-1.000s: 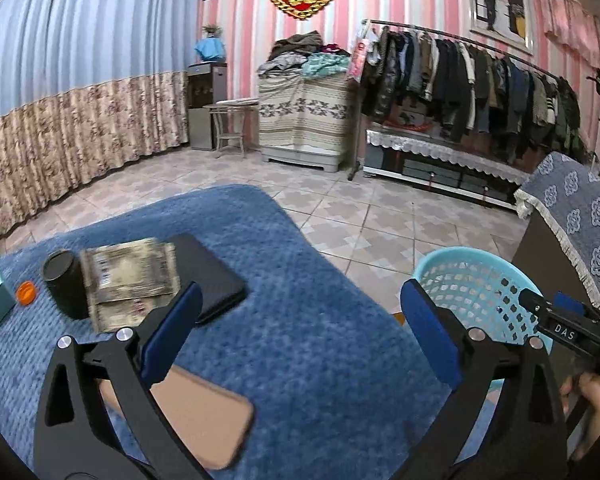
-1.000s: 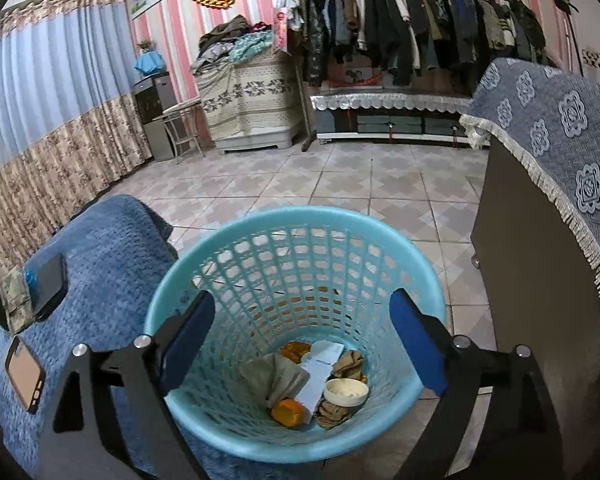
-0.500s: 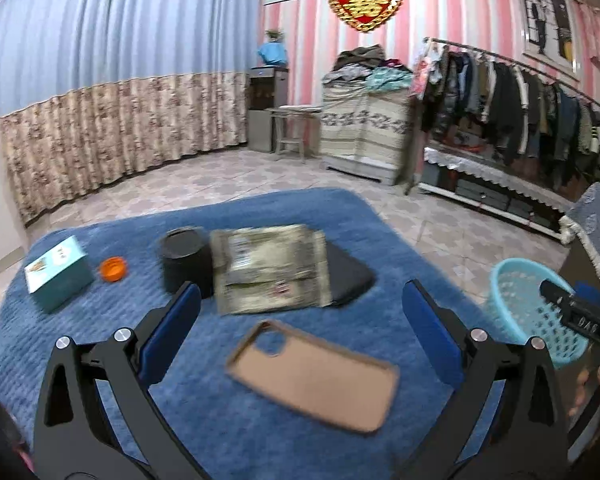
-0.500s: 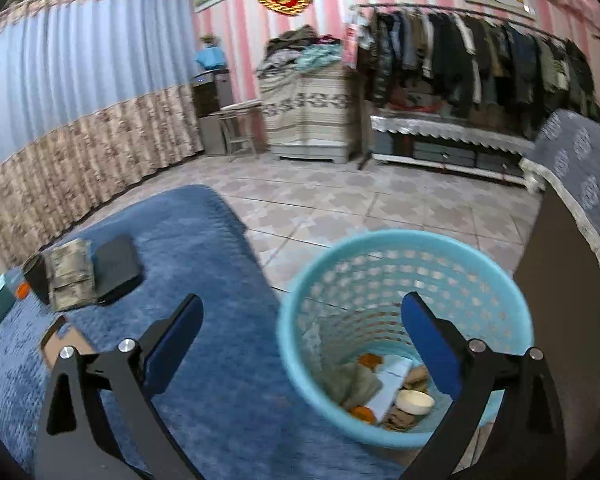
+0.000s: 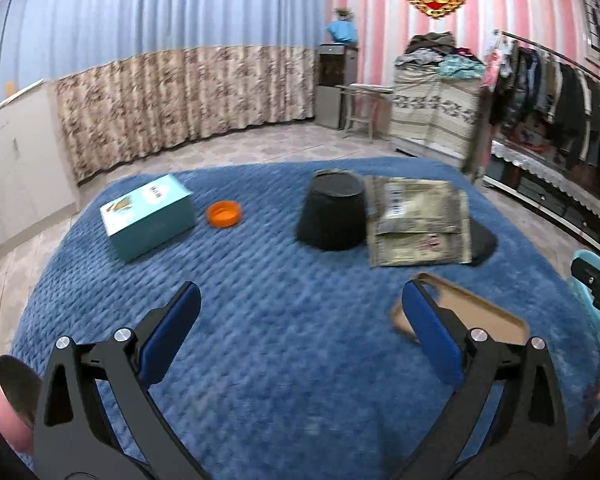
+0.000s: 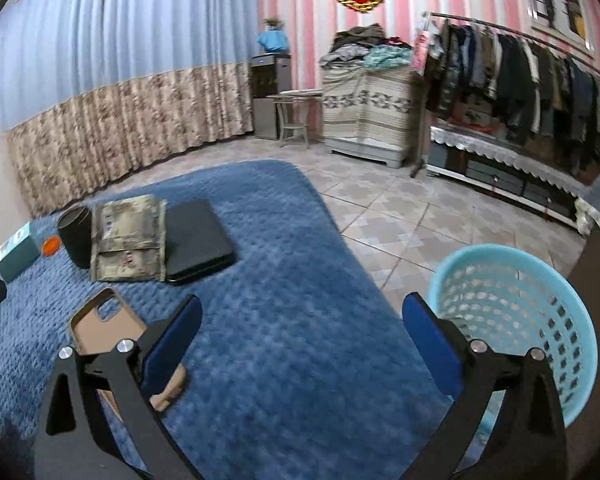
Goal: Collect trash
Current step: 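Move both tools back over the rug toward the black container and snack packet, then grasp the black cylindrical container with the left tool while the right tool grasps the camouflage snack packet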
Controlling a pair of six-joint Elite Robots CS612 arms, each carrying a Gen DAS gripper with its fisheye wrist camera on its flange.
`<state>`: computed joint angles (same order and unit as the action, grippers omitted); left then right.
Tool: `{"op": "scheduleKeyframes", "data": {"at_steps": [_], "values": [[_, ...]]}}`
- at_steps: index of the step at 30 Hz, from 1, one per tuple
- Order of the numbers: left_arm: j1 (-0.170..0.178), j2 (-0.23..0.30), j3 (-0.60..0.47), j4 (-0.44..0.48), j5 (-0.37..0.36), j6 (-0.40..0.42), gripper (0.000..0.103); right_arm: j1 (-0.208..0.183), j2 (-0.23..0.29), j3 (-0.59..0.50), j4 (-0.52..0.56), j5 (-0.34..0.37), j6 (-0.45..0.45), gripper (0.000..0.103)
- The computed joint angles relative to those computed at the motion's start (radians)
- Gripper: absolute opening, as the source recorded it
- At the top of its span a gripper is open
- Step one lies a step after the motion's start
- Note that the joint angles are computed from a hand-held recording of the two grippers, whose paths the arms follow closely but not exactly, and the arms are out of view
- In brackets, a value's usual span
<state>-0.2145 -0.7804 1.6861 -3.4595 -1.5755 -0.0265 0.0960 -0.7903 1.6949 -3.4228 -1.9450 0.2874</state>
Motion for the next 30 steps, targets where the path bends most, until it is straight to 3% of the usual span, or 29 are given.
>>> {"op": "scheduleKeyframes", "data": {"at_steps": [6, 14, 26, 27, 30], "values": [[0.014, 0.017, -0.023, 0.007, 0.020, 0.017, 0.097, -0.006, 0.030, -0.073, 0.049, 0.099, -0.005, 0.098], [0.027, 0.027, -0.049, 0.025, 0.040, 0.017, 0.097, -0.002, 0.099, -0.225, 0.119, 0.213, -0.120, 0.098], [0.030, 0.034, -0.063, 0.065, 0.082, 0.037, 0.097, -0.024, 0.174, -0.388, 0.270, 0.402, -0.198, 0.097], [0.029, 0.033, -0.063, 0.069, 0.084, 0.035, 0.097, -0.026, 0.178, -0.395, 0.281, 0.410, -0.204, 0.095], [0.028, 0.033, -0.065, 0.073, 0.086, 0.034, 0.097, -0.031, 0.187, -0.406, 0.297, 0.461, -0.211, 0.064]]}}
